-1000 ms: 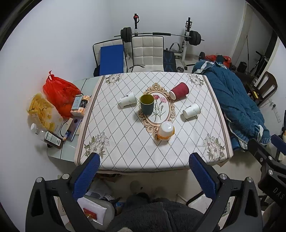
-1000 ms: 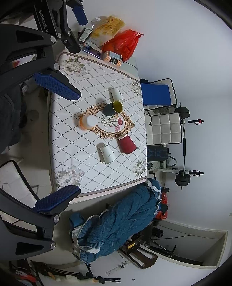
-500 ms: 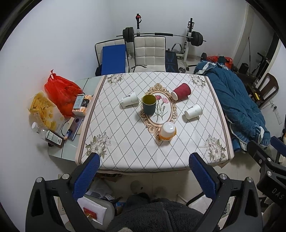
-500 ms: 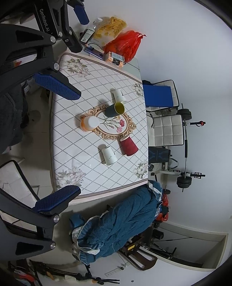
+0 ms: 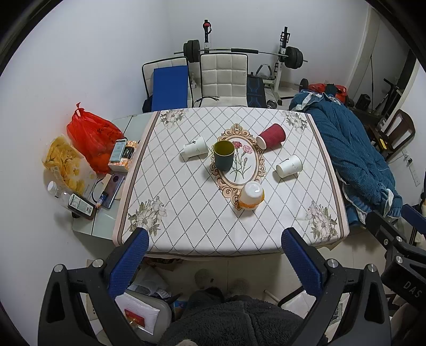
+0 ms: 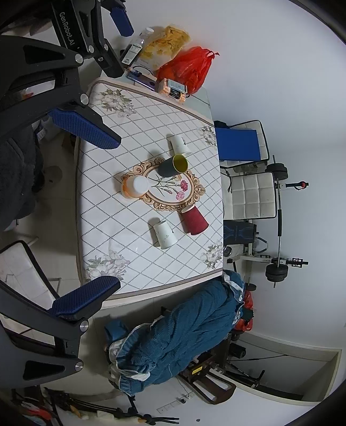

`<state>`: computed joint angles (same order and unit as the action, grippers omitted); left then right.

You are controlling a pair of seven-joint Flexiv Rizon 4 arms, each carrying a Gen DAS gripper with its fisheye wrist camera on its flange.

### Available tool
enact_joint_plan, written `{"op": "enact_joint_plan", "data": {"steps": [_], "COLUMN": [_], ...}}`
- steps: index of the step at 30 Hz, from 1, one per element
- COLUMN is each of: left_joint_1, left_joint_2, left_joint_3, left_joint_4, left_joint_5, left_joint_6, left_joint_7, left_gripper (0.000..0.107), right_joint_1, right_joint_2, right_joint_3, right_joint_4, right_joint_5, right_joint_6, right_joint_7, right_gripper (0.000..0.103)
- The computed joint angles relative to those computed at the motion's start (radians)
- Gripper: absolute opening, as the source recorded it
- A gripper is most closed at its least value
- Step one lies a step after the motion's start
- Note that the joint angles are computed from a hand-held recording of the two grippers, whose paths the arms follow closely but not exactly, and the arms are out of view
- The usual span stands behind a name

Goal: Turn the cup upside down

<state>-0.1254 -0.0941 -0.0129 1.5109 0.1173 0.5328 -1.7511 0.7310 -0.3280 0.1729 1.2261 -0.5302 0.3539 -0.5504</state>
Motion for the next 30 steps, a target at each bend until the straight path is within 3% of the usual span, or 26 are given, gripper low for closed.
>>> {"op": "enact_joint_plan", "data": {"steps": [30], "left_joint_1": [0.003], "left_joint_2": [0.004], "left_joint_3": [0.000], "left_joint_4": [0.001], "left_joint_5": [0.022], "left_joint_6": [0.009], "left_joint_7": [-0.042], "left_gripper": [0.102], "right_joint_1": [0.000], "right_joint_2": [-0.003], "right_joint_3": [0.001], "right_joint_4": [-0.012], "right_joint_5": [0.011], "right_joint_6": [0.004], "right_joint_7": [-0.010], "right_gripper": [0.101]}}
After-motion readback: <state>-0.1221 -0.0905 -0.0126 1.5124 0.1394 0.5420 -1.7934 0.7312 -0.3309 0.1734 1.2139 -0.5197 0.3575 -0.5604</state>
